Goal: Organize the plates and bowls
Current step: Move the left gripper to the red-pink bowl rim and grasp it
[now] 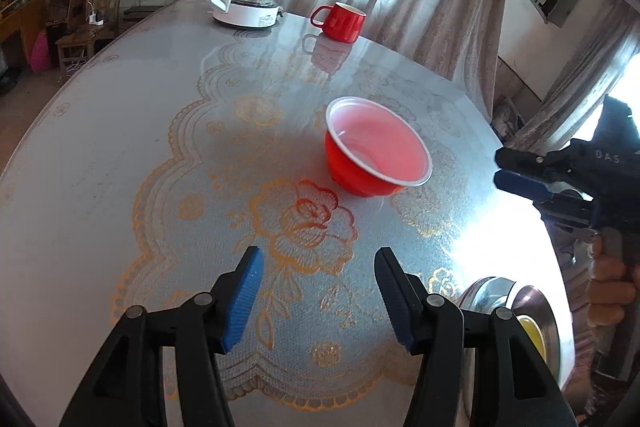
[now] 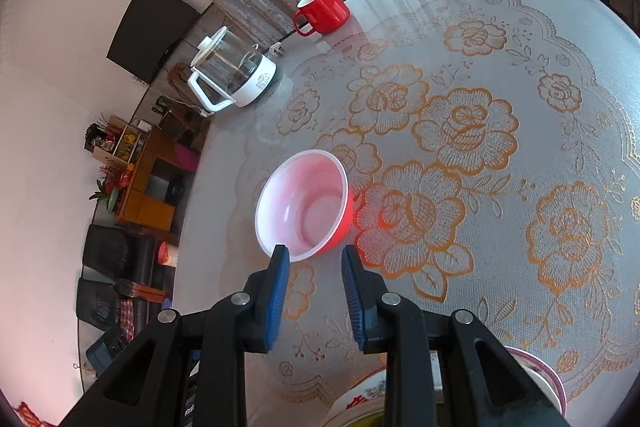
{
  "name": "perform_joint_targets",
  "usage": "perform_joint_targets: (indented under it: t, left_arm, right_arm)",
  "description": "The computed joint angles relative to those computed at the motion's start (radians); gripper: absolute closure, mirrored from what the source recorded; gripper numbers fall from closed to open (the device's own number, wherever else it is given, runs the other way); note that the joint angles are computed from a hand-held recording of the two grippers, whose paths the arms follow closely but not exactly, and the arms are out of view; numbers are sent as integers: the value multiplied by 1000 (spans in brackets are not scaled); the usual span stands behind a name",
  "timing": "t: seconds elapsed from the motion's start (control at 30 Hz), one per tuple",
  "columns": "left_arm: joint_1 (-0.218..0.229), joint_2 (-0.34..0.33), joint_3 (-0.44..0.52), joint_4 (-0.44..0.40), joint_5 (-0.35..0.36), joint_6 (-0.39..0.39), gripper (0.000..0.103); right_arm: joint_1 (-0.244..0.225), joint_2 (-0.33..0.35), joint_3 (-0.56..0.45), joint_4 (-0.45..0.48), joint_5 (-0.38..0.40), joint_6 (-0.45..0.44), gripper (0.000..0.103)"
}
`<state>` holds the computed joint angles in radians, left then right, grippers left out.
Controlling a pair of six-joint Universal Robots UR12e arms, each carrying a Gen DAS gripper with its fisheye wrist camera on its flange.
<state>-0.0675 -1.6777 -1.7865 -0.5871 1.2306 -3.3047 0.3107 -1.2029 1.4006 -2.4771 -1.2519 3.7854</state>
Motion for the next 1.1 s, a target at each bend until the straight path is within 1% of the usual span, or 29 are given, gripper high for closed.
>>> perform_joint_targets:
  t: [0.07,0.17,0.2,0.23,0.3,0.43,0.5,0.6,0.63,0.67,0.7,0.73,0.77,0.83,0.93,1.0,1.1]
  left_arm:
    - [0,-17,23,-1,-12,-7,47]
    - [6,-44,54,5,-60,-32,49]
    - [5,-52,66,5,-61,-41,50]
    - [4,-61,77,2,-59,-47,52]
    - [2,-82,102,-9,-66,-56,55]
    - [3,-117,143,-10,-80,-93,56]
    - [1,-135,164,-18,-72,-105,57]
    - [-3,-162,194,-31,-62,-110,61]
    - [-7,-170,204,-41,-53,-110,65]
    - [-9,-179,214,-55,-50,-110,75]
    - [-12,-187,222,-70,-51,-100,80]
    - [-15,-190,224,-77,-46,-89,86]
    - [-17,-192,225,-81,-46,-82,88]
    - [-17,-191,217,-70,-44,-91,92]
    - [-7,-178,198,-73,-82,-103,93]
    - [-7,-164,182,-70,-79,-97,93]
    - [-2,-140,158,-73,-85,-108,93]
  right_arm:
    - [1,16,-20,23,-3,-2,76]
    - [2,41,-45,55,1,3,76]
    - [2,47,-51,57,1,7,77]
    - [2,53,-54,53,0,11,80]
    - [2,64,-62,50,-8,23,80]
    - [3,87,-87,67,-15,29,81]
    - [5,98,-102,88,-29,26,81]
    - [6,111,-117,105,-28,30,81]
    - [7,115,-122,111,-30,27,81]
    - [8,119,-127,117,-33,24,86]
    - [10,123,-132,121,-36,18,89]
    - [12,126,-136,126,-43,8,92]
    - [14,127,-139,132,-50,-3,94]
    - [16,127,-139,142,-50,-18,95]
    - [13,118,-125,133,-38,-16,95]
    - [12,112,-116,131,-27,-18,95]
    - [14,103,-106,141,-12,-22,95]
